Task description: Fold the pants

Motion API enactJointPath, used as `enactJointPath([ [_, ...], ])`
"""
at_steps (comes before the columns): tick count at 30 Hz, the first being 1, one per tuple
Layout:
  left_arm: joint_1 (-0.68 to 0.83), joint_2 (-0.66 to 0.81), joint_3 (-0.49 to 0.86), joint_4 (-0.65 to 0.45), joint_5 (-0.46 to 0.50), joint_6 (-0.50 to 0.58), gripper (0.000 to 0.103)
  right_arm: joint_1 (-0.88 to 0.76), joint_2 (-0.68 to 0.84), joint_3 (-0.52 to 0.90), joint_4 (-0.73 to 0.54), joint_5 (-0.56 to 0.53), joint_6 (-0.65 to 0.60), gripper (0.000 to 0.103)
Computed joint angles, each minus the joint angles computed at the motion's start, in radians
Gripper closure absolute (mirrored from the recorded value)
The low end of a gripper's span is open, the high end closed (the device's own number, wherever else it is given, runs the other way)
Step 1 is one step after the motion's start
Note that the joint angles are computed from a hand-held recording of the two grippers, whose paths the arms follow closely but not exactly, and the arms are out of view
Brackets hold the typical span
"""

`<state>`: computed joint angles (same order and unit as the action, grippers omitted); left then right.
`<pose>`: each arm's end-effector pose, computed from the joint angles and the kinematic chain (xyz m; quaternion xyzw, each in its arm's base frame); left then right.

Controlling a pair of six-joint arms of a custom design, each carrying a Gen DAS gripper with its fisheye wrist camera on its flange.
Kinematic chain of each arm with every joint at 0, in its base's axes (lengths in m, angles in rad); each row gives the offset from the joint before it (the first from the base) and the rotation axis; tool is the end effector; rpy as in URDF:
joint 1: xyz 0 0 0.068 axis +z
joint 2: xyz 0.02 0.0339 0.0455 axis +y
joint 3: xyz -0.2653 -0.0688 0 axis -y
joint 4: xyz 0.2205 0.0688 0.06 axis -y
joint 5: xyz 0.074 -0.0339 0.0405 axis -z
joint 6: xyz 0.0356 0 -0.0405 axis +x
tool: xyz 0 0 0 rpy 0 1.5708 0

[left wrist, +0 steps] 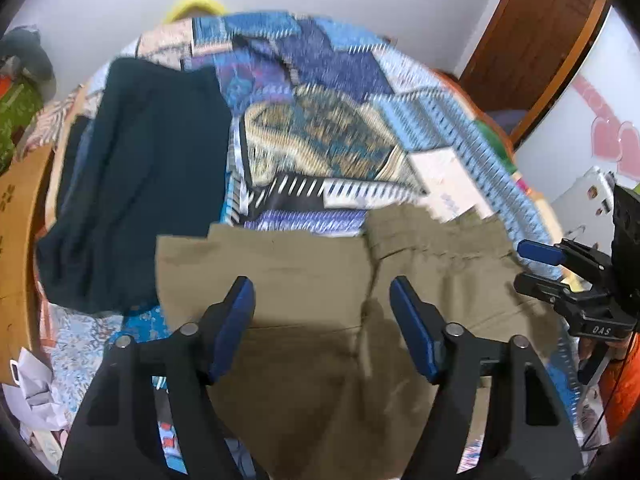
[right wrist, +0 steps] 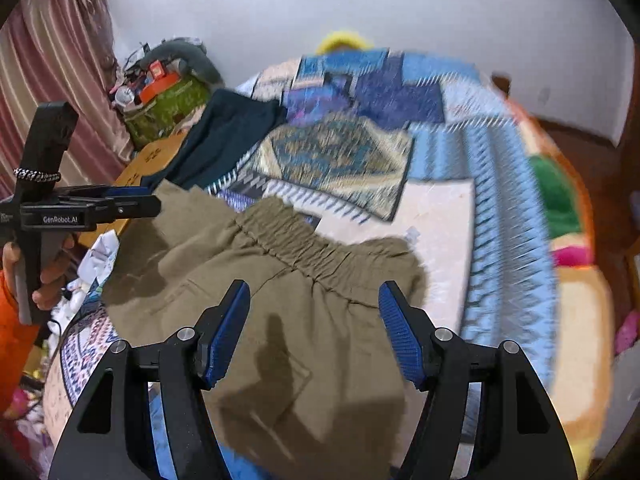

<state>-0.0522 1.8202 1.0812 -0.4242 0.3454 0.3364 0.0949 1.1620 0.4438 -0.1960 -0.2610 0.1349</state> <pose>0.3304 -0.0293 0.1677 0.2204 0.9399 -0.1384 0.2212 0.1845 0.0268 0.1712 -0.0232 0.9392 0.1590 0.3035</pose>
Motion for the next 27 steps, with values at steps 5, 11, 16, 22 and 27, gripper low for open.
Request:
enactJointPath([
  [5,0.029,0.079,-0.044,0.096,-0.046,0.069,0.036,0.007,0.153,-0.04,0.132,-0.027,0.001,0.052],
  [11,0.058,-0.036,-0.193,0.186,-0.072,0.139,0.036,-0.047,0.052,-0.087,0.054,-0.06,-0.06,0.057],
  [16,0.116,-0.109,-0.262,0.205,-0.112,0.16,0.035,-0.104,-0.063,-0.118,-0.04,-0.047,-0.098,0.057],
  [22,0.257,-0.117,-0.237,0.114,-0.047,0.16,0.035,-0.105,-0.231,-0.143,-0.188,0.043,-0.115,0.054],
  [27,0.348,-0.15,-0.194,-0.02,0.053,0.148,0.038,-0.202,-0.305,-0.127,-0.297,0.003,-0.157,0.054],
])
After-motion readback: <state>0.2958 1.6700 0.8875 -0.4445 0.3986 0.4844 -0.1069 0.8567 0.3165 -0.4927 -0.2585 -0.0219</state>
